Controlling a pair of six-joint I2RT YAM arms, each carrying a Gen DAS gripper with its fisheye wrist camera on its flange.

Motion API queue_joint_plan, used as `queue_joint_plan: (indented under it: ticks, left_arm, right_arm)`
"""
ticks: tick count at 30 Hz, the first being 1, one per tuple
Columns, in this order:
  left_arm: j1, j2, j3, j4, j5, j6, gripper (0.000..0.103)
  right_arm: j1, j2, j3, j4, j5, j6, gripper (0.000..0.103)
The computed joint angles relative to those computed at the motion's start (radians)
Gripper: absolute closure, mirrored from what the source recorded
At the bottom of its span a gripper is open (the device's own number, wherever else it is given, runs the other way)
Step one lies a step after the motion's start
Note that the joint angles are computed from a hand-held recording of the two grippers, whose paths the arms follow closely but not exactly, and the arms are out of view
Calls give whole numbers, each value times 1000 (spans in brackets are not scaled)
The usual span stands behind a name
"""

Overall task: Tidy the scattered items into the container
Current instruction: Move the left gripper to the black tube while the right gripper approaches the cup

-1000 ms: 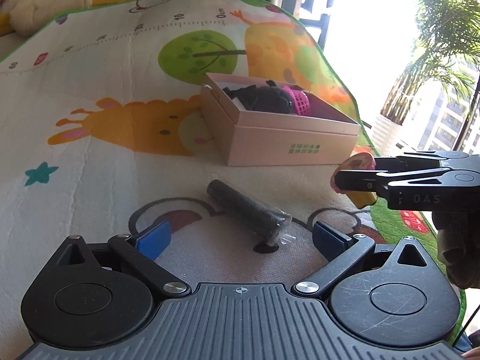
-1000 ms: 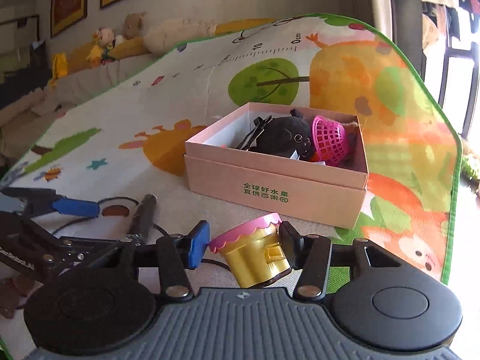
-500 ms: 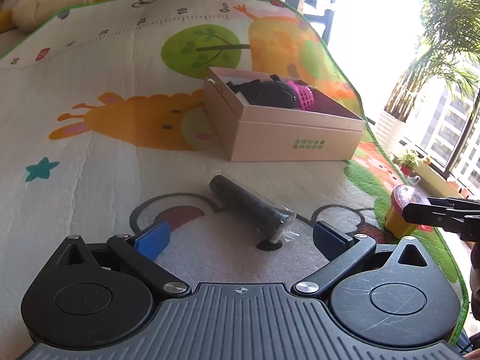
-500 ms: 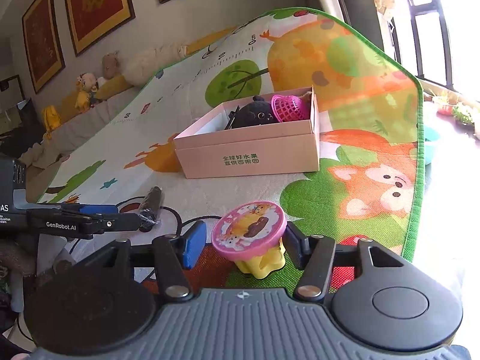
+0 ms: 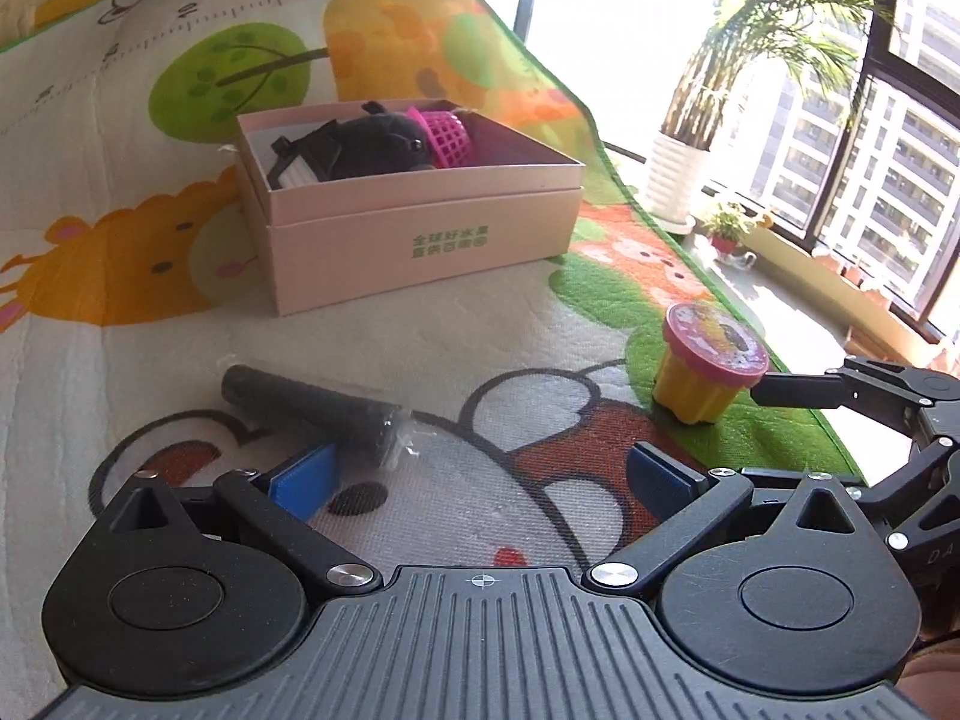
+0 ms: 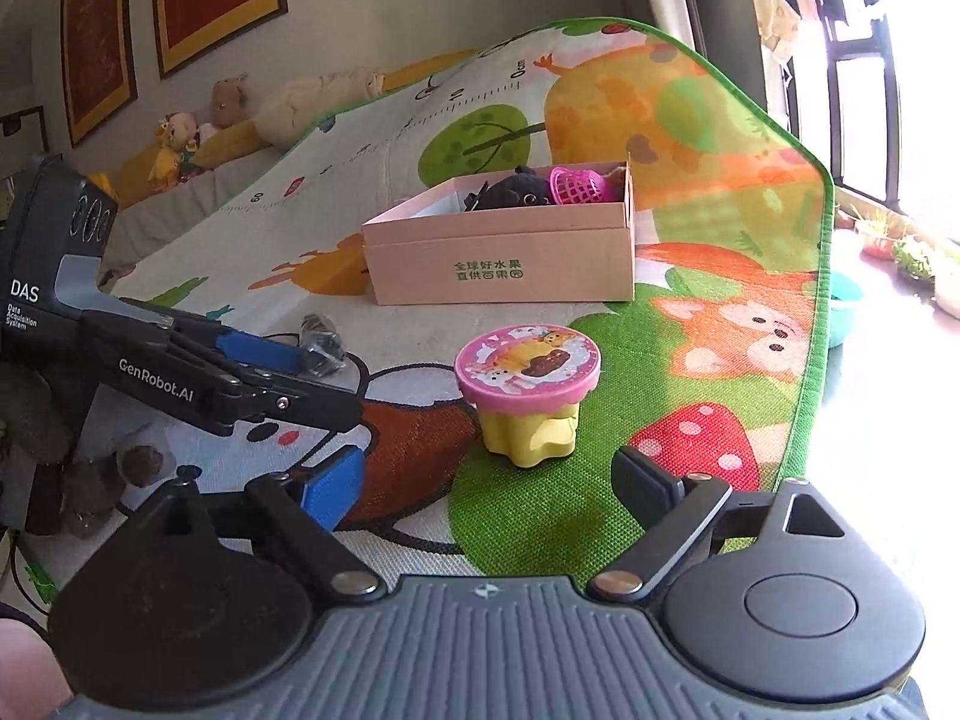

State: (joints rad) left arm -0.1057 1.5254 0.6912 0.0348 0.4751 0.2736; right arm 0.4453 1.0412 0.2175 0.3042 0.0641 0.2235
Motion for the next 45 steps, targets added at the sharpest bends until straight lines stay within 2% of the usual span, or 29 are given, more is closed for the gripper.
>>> queue_joint_plan:
  ticks: [5,10,13,21,24,29,35,39,42,43,45]
  left_arm:
    - [-61,55,53,7,1,-40,0]
    - [-58,-35,-22,69,-147,-81,0]
    - [-39,-54,-27,47,-234,-101,0]
    - [-33,-9,10,16,-350,-171,0]
    - [-40,-3,-1,47,-366,-190,0]
    - [-51,12,-10,95,-339,-193,0]
    - [-57,90,61,110,-377,-229,0]
    - [-51,122,93,113,-350,-208,0]
    - [-48,121,90,117,-333,-197,0]
    - [-47,116,84,119,-327,-192,1]
    - [-50,102,69,127,-335,-178,13]
  right_arm:
    - [52,3,-34,32,49,-38,2]
    - [94,28,-46,69,100,-58,0]
    - [107,40,-49,87,118,-64,0]
    - [123,54,-35,72,144,-77,0]
    - [125,52,-37,71,147,-77,0]
    - [128,55,-38,78,151,-75,0]
    - [154,32,-62,93,180,-23,0]
    - [142,11,-56,57,157,-24,0]
    - [141,4,-14,-27,151,-60,0]
    - [125,-8,-2,-56,125,-63,0]
    - [89,-50,8,-86,76,-67,0]
